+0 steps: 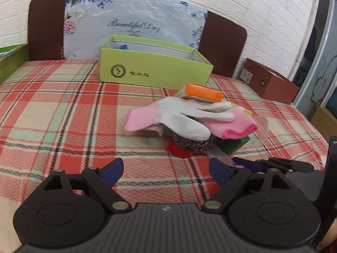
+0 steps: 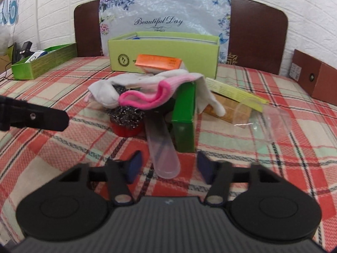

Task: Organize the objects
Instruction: 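Move the left tool to the steel wool while the right tool reaches the clear tube, then grasp the steel wool with the left tool while the right tool grasps the clear plastic tube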

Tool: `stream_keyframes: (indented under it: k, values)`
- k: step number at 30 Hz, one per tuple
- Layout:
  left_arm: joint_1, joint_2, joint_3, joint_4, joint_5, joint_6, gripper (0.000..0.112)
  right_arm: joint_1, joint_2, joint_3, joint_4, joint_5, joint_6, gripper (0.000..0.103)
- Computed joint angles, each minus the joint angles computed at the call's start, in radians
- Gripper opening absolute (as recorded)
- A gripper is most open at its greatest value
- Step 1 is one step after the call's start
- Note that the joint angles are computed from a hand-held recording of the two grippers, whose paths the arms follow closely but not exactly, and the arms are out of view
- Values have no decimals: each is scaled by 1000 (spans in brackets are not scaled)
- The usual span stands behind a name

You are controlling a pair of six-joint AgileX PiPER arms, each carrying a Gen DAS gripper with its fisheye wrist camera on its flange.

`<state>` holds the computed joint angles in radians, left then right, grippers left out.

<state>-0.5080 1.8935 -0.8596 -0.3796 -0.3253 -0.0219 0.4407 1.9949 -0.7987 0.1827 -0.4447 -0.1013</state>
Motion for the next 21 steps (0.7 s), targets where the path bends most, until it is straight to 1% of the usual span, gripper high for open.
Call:
stream_keyframes:
  k: [1, 3, 6, 8, 10, 12, 13, 14, 15, 16, 17, 19, 20, 21]
  values:
    - [7, 12, -12, 71, 3, -65, 88, -8, -3, 3, -47, 6, 44, 29]
    - [14, 44, -47, 164, 12, -147, 85, -14, -25, 39, -83, -13, 69, 29]
    - [6, 112, -138, 162, 40, -129, 75, -29, -76, 117, -113, -43, 89, 29]
    - [-3, 162, -209, 100, 60, -49, 71, -35, -108, 162, -122, -54, 111, 29]
    - [-17, 201, -275, -52, 73, 115, 69, -43, -138, 193, -142, -54, 140, 29]
    - [-34, 225, -309, -186, 28, 255, 69, -44, -156, 210, -151, -56, 151, 29]
    - [-37, 232, -324, -211, 17, 288, 69, -42, -160, 213, -151, -59, 154, 29]
    - [-33, 236, -334, -196, 18, 283, 67, -42, -164, 214, -159, -58, 164, 28]
    - [-22, 237, -344, -141, 37, 244, 54, -45, -163, 211, -177, -59, 183, 28]
    - [-8, 232, -346, -55, 61, 175, 48, -45, -164, 209, -188, -58, 194, 28]
    - [-1, 222, -333, 6, 64, 120, 46, -42, -164, 206, -194, -57, 200, 28]
    - [3, 190, -284, 83, 49, 56, 37, -31, -163, 205, -207, -62, 211, 28]
    - [4, 169, -254, 104, 43, 34, 37, -28, -164, 207, -219, -66, 217, 28]
    - [7, 142, -212, 159, 27, -26, 34, -26, -167, 206, -233, -64, 227, 28]
